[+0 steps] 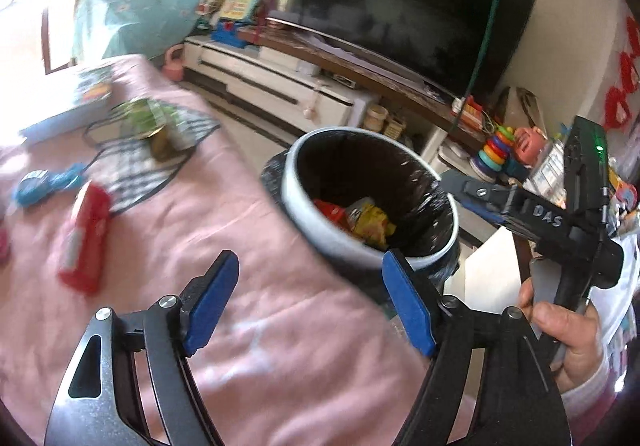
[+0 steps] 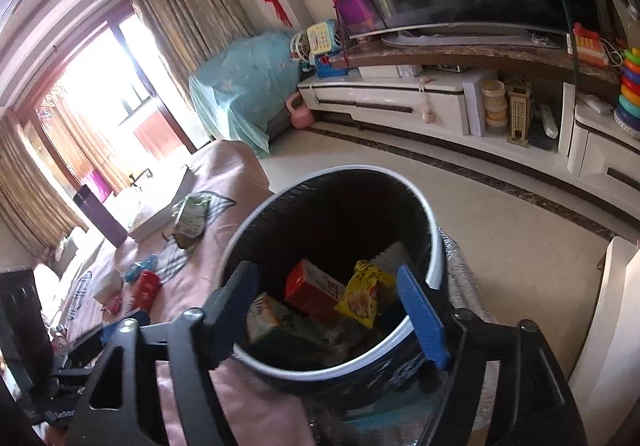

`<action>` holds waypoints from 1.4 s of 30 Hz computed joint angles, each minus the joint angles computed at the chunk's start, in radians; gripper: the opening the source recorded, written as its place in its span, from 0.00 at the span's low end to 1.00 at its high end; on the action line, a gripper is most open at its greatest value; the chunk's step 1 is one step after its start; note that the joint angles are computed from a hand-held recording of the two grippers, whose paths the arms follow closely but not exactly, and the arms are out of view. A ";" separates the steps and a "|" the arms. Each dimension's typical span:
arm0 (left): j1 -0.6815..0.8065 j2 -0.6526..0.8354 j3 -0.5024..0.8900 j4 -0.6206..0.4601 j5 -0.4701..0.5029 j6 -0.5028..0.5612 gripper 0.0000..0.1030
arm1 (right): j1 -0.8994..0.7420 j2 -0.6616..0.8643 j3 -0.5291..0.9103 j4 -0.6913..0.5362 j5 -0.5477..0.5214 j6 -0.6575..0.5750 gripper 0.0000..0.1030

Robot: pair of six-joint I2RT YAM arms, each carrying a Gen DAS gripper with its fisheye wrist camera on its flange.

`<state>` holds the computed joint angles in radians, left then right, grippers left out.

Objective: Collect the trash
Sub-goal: 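Move both open tools back over the table toward the sponge and red can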

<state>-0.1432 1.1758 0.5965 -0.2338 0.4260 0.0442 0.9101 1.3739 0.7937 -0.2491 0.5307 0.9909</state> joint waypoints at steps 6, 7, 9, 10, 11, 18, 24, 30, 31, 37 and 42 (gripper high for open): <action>0.196 -0.077 -0.048 -0.090 0.078 0.102 0.75 | 0.127 0.067 0.069 0.005 0.073 0.071 0.87; 0.231 -0.090 -0.052 -0.108 0.089 0.128 0.75 | 0.149 0.092 0.095 -0.003 0.079 0.079 0.87; 0.294 -0.105 -0.058 -0.133 0.109 0.173 0.75 | 0.175 0.125 0.126 0.000 0.080 0.086 0.89; 0.340 -0.109 -0.056 -0.156 0.130 0.206 0.75 | 0.191 0.146 0.145 0.001 0.083 0.092 0.90; 0.375 -0.106 -0.053 -0.168 0.146 0.229 0.75 | 0.205 0.170 0.168 -0.001 0.083 0.096 0.91; 0.661 -0.061 -0.018 -0.276 0.246 0.443 0.75 | 0.251 0.353 0.320 0.019 0.027 0.101 0.93; 0.836 0.034 0.045 -0.320 0.286 0.610 0.76 | 0.263 0.493 0.471 -0.024 -0.017 0.102 0.94; 0.946 0.136 0.112 -0.317 0.301 0.683 0.78 | 0.267 0.592 0.594 -0.055 -0.051 0.089 0.94; 0.957 0.161 0.130 -0.319 0.300 0.695 0.78 | 0.267 0.606 0.614 -0.062 -0.057 0.083 0.94; 0.974 0.258 0.205 -0.302 0.280 0.763 0.78 | 0.266 0.683 0.733 -0.098 -0.079 0.055 0.94; 0.941 0.350 0.290 -0.270 0.240 0.825 0.79 | 0.258 0.742 0.823 -0.125 -0.106 0.024 0.94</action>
